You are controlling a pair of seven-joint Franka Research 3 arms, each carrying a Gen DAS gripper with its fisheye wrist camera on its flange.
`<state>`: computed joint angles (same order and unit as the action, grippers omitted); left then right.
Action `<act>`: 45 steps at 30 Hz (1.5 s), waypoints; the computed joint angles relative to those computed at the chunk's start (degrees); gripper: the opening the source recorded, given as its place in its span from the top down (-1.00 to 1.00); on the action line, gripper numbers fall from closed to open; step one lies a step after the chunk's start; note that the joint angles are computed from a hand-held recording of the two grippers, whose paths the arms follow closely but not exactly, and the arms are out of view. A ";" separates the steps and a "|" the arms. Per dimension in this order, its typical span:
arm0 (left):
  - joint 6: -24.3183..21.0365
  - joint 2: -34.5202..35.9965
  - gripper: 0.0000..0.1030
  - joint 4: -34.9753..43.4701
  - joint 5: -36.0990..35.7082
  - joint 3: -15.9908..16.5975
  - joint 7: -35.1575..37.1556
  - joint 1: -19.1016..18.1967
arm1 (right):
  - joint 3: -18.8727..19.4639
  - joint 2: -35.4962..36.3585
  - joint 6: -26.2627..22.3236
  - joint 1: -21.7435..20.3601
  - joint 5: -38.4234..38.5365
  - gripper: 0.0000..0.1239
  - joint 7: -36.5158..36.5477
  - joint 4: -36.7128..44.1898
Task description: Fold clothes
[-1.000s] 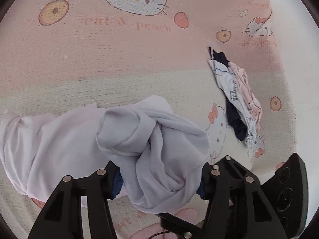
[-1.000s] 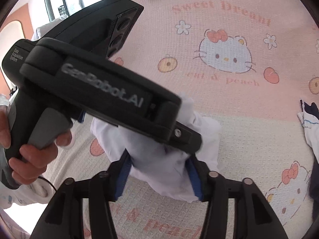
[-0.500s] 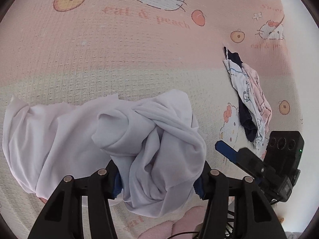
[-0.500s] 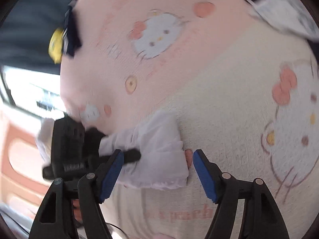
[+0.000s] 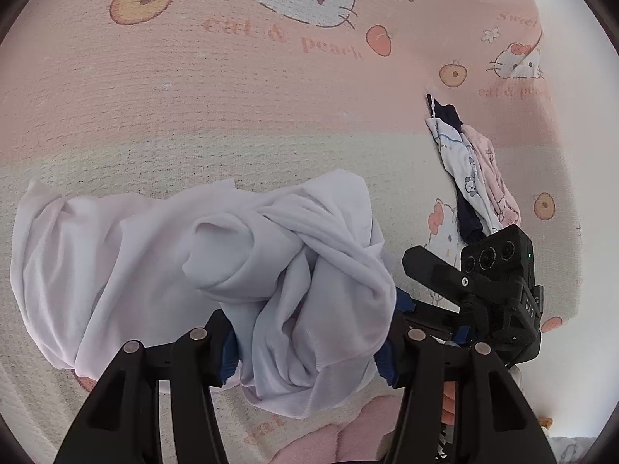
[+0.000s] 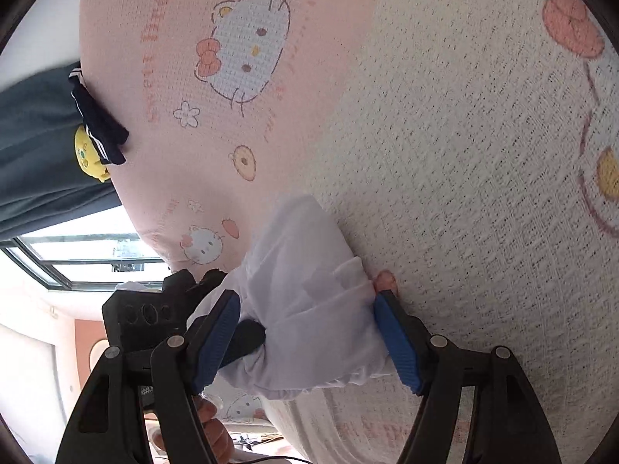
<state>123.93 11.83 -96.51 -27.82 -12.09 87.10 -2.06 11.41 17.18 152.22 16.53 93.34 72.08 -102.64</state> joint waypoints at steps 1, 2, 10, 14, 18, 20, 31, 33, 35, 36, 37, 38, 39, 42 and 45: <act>0.37 -0.33 -0.01 -0.48 0.31 0.06 0.02 -0.03 | -1.22 0.94 -0.16 1.26 -3.74 0.12 3.42 1.07; 0.62 -0.62 -0.01 -0.86 0.38 0.11 0.14 0.00 | -1.83 1.36 -0.34 1.94 -8.76 0.32 7.56 1.44; 0.58 -2.78 -0.01 -0.90 -0.66 0.41 2.60 0.18 | -0.06 -1.10 -0.02 1.18 -14.40 0.37 9.40 1.07; 1.83 -4.74 -0.01 -1.11 -0.77 1.14 3.98 0.26 | -0.26 -1.69 -0.42 1.99 -22.75 0.36 11.52 3.34; 2.70 -6.25 -0.01 -2.28 -0.71 2.27 3.80 0.67 | 0.03 -0.25 -1.90 2.45 -27.88 0.37 13.09 6.62; 2.44 -6.54 -0.01 -2.90 -0.16 2.84 2.94 0.93 | 0.05 1.25 -2.90 2.94 -31.17 0.37 14.97 8.76; 7.23 -8.95 -0.01 -10.11 4.62 5.14 -2.19 2.20 | -3.04 13.50 -15.10 8.57 -62.01 0.36 31.62 29.02; 8.19 -8.65 -0.06 -11.04 8.36 5.16 -3.97 2.10 | -2.58 15.15 -16.70 8.52 -63.78 0.36 32.30 31.25; 9.81 -9.03 -0.06 -12.40 8.24 5.03 -3.50 2.19 | -3.15 16.65 -18.85 9.31 -66.95 0.37 33.67 33.77; 10.16 -9.09 -0.06 -12.54 8.16 4.98 -3.43 2.19 | -3.61 17.41 -20.04 9.85 -68.89 0.37 34.20 35.16; 10.34 -9.02 -0.06 -12.43 8.98 4.92 -3.80 2.08 | -4.05 18.45 -21.61 10.39 -70.81 0.37 34.76 37.12; 10.51 -8.88 -0.07 -12.23 10.58 4.83 -4.52 1.87 | -4.23 19.02 -22.34 10.67 -71.97 0.37 35.09 38.23; 10.66 -8.74 -0.09 -12.02 12.16 4.75 -5.22 1.67 | -4.40 19.53 -22.97 10.91 -73.01 0.37 35.38 39.22; 10.97 -8.60 -0.34 -11.46 18.88 4.57 -8.88 0.86 | -3.62 18.75 -22.17 10.16 -72.69 0.35 34.80 38.16; 10.89 -9.03 -0.45 -11.36 22.91 4.44 -10.32 0.43 | -1.38 15.28 -17.27 7.43 -67.14 0.07 32.34 31.92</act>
